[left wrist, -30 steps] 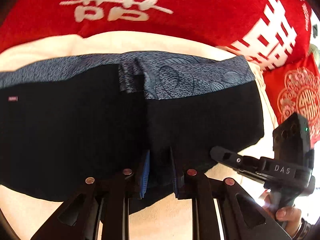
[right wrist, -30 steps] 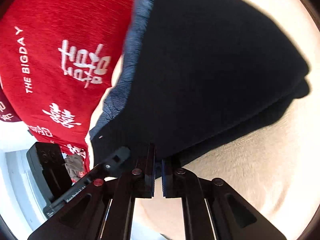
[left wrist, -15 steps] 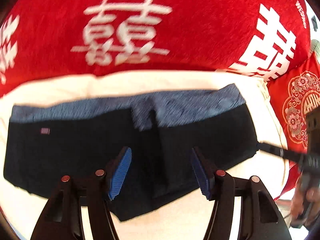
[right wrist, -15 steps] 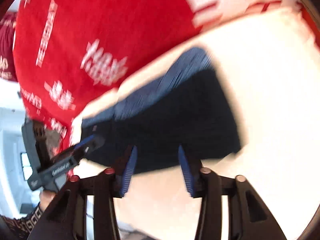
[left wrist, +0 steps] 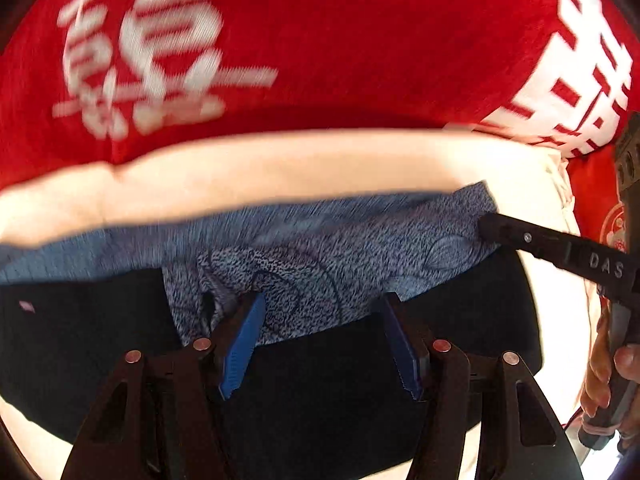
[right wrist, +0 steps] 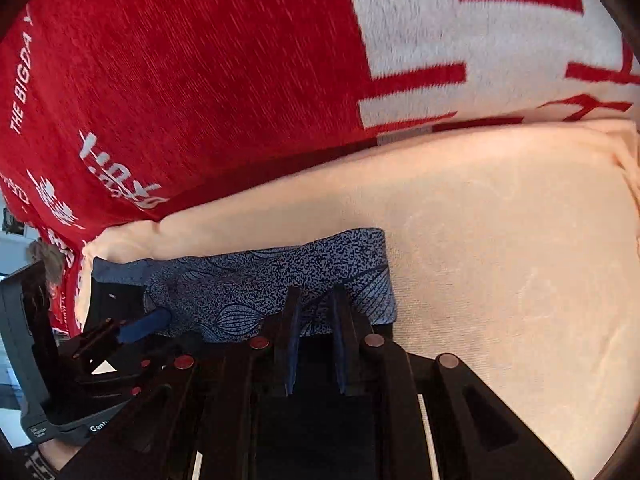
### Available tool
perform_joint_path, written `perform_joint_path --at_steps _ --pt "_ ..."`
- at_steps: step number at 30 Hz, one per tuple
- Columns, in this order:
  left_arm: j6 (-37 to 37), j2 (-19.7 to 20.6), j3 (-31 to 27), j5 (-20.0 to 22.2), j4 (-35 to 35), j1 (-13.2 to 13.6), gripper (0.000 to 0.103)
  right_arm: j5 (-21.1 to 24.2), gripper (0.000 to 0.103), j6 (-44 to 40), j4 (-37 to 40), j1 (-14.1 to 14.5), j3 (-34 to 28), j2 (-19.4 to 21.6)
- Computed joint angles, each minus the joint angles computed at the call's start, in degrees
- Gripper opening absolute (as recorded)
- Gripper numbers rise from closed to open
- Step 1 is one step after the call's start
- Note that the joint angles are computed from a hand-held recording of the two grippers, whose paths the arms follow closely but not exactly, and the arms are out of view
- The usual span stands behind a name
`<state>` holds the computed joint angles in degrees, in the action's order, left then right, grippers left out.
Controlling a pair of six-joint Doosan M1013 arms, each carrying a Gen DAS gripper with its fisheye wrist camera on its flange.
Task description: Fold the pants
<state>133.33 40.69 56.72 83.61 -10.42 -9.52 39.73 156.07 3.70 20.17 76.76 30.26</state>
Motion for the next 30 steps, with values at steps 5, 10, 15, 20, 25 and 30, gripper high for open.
perform_joint_path --at_steps 5,10,15,20,25,30 --pt "4.26 -1.63 2.53 -2.10 -0.16 0.64 0.062 0.80 0.016 1.94 -4.21 1.16 -0.98 0.56" --pt "3.97 -2.18 3.24 -1.84 -0.45 1.27 0.062 1.56 0.016 1.17 -3.34 2.16 -1.58 0.35" --pt "7.07 -3.25 4.86 -3.30 0.00 1.41 0.062 2.61 0.016 1.73 -3.57 4.22 -1.80 -0.14" --pt "5.19 -2.20 3.39 -1.32 -1.20 1.70 0.062 5.11 0.017 5.82 -7.31 6.22 -1.94 -1.29" --pt "4.18 -2.46 3.38 -1.77 0.02 1.54 0.062 5.40 0.028 5.87 -6.60 6.65 -1.40 -1.69" --pt "4.03 -3.28 4.27 -2.87 1.13 1.41 0.062 5.90 0.036 6.44 -6.34 6.98 -2.26 -0.47"
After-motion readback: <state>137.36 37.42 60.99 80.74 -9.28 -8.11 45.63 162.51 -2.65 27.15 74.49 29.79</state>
